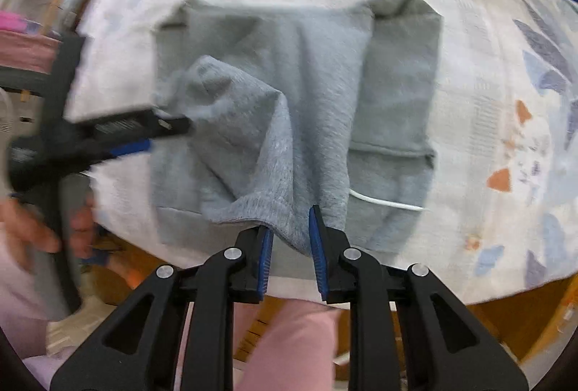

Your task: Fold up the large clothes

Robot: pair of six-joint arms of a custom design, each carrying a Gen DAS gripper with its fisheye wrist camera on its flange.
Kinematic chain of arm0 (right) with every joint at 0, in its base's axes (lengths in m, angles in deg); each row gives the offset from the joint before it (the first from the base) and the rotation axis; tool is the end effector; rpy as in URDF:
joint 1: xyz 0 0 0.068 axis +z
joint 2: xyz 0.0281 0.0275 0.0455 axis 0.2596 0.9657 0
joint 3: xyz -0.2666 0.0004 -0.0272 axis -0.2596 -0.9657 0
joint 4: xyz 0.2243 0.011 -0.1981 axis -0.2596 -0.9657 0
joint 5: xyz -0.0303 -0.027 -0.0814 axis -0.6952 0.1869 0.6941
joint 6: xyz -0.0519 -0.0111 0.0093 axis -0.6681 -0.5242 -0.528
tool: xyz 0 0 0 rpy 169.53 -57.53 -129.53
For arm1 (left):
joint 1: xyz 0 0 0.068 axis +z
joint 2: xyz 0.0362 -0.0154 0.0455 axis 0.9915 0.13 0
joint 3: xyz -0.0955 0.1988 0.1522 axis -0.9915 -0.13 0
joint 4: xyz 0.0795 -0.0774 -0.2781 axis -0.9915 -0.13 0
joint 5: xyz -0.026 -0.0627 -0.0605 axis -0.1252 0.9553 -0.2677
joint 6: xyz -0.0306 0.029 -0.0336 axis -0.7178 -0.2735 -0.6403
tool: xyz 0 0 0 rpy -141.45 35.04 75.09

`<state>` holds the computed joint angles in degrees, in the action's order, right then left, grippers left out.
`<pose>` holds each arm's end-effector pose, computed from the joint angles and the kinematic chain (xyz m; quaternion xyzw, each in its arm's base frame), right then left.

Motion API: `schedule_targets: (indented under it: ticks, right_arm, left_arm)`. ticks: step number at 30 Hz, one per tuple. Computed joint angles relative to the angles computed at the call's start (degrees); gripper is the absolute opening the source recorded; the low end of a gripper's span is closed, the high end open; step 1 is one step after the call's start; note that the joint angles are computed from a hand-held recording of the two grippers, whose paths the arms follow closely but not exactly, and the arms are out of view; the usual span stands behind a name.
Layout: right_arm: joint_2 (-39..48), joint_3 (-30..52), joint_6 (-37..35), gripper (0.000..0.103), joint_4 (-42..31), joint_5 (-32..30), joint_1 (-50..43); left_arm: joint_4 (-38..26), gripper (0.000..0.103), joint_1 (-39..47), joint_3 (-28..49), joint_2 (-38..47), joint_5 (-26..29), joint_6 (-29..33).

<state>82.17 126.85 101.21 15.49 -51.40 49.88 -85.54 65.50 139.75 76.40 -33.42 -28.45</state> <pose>0.2266 0.1641 0.2695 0.2000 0.9668 0.1535 0.0413 0.3736 -0.1242 0.1984 -0.1350 -0.9806 0.1194 0.0767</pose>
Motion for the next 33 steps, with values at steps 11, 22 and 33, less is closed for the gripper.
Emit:
schedule_targets:
  ticks: [11, 22, 33]
  right_arm:
    - [-10.82, -5.51, 6.57, 0.095, 4.72, -2.89, -4.2]
    - [-0.74, -9.6, -0.63, 0.041, 14.29, -3.64, -9.35]
    - [24.81, -16.99, 2.05, 0.007, 43.8, -12.13, -13.69]
  left_arm:
    - [0.46, 0.081, 3.66, -1.97, -1.31, -0.11, -0.1]
    - [12.56, 0.06, -3.97, -3.12, -1.55, -5.53, 0.51]
    - [29.72, 0.03, -6.77, -12.91, 4.65, -5.74, 6.89]
